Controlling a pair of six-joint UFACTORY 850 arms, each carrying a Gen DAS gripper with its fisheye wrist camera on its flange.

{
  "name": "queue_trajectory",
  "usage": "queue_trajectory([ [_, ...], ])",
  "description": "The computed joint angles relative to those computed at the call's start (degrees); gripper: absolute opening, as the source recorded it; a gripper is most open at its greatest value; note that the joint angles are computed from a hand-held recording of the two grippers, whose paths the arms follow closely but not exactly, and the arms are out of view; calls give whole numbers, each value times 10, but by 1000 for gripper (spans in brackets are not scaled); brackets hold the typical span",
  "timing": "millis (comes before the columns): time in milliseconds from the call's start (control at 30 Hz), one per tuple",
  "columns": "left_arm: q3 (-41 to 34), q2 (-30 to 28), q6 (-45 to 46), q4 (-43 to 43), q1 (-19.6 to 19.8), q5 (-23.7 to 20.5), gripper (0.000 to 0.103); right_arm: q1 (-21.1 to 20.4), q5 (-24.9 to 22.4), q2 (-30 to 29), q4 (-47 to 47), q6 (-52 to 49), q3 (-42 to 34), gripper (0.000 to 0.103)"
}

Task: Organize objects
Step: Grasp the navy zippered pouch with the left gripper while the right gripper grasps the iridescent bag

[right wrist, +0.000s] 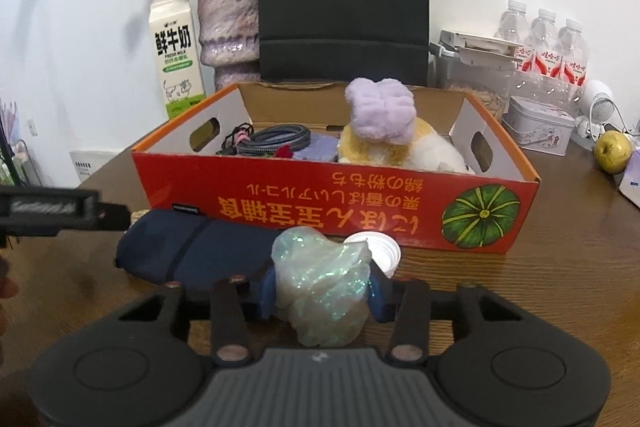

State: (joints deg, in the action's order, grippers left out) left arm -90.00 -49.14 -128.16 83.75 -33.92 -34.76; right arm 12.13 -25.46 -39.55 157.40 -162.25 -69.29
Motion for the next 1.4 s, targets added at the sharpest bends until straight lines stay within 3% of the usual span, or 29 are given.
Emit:
queue_trajectory([
  [133, -25, -17, 39, -31, 1, 8, 76, -6, -9, 4, -8, 17, 5, 43],
  [400, 2, 2, 33, -10, -9, 67, 45, -13, -21, 7, -38, 53, 7, 43],
  [600, 33, 26, -23, 20, -12, 107, 46, -20, -26, 7, -62, 84, 6, 44],
  [700, 38, 34, -66, 62, -13, 75, 48, -24, -30, 8, -81, 105, 5, 44],
  [933, -43, -16, 73, -12, 11, 79, 51, -29, -38, 11, -109, 130, 5, 44],
  [1033, -72, -37, 151, -88, 15, 73, 39, -32, -42, 12, -114, 138, 7, 44],
  [1133, -65, -32, 171, -97, 9, 67, 34, -34, -43, 13, -121, 147, 7, 44],
  [1300, -42, -13, 275, -204, 0, 94, 30, -34, -41, 13, -126, 149, 8, 44],
  [1400, -10, 9, 244, -164, -12, 112, 31, -36, -45, 15, -121, 144, 11, 45],
])
